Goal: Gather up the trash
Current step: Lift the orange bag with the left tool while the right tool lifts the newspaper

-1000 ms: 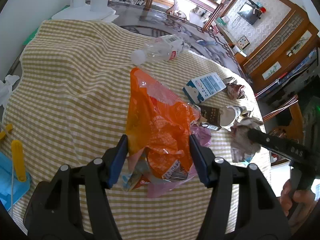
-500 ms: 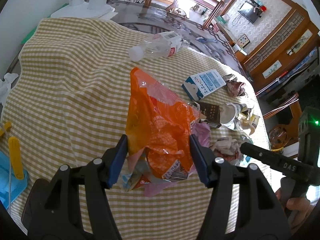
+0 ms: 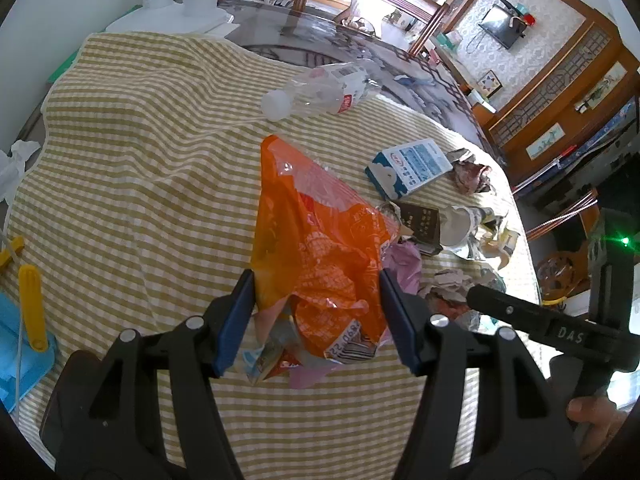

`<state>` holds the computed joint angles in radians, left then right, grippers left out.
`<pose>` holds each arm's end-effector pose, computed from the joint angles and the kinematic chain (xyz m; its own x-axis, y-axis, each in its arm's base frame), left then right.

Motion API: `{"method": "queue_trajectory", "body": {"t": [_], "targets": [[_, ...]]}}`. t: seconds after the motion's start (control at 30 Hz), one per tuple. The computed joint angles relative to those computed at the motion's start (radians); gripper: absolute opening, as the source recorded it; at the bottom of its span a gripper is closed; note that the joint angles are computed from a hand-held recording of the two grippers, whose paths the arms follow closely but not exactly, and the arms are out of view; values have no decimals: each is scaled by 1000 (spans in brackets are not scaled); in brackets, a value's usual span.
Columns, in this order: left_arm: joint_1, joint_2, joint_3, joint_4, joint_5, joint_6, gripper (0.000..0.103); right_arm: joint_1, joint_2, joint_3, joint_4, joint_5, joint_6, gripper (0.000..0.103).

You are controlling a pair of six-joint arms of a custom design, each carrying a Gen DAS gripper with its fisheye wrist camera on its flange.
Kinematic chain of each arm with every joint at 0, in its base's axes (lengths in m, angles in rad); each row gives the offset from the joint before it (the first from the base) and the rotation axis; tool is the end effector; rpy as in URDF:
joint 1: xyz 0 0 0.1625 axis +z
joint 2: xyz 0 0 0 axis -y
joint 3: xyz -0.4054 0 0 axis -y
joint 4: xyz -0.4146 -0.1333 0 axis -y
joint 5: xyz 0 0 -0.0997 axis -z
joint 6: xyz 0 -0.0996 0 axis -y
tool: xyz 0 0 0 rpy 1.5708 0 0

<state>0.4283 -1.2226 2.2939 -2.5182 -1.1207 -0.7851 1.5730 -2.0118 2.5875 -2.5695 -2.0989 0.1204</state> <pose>-0.3130 -0.3371 0.0783 -0.8680 0.3038 -0.3927 0.4087 0.8863 -0.2178 0.0838 -0.3008 0.2659 -0.8582 0.3130 0.4069 0.1018 0.8806 -0.4627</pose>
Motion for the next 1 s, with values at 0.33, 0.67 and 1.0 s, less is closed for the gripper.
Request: {"method": "queue_trajectory", "body": {"t": [0.33,0.67,1.0], "targets": [[-22,13,-6,5,-3,9,59,-8,67,15,-50,-33,-60,54],[-45,6,-13,8,31,4,59,57,-142,44,-84,-46,-96,50],[-78,63,-62,-48,26,84,59,30,-292,48,-44,-89,-88,51]]}}
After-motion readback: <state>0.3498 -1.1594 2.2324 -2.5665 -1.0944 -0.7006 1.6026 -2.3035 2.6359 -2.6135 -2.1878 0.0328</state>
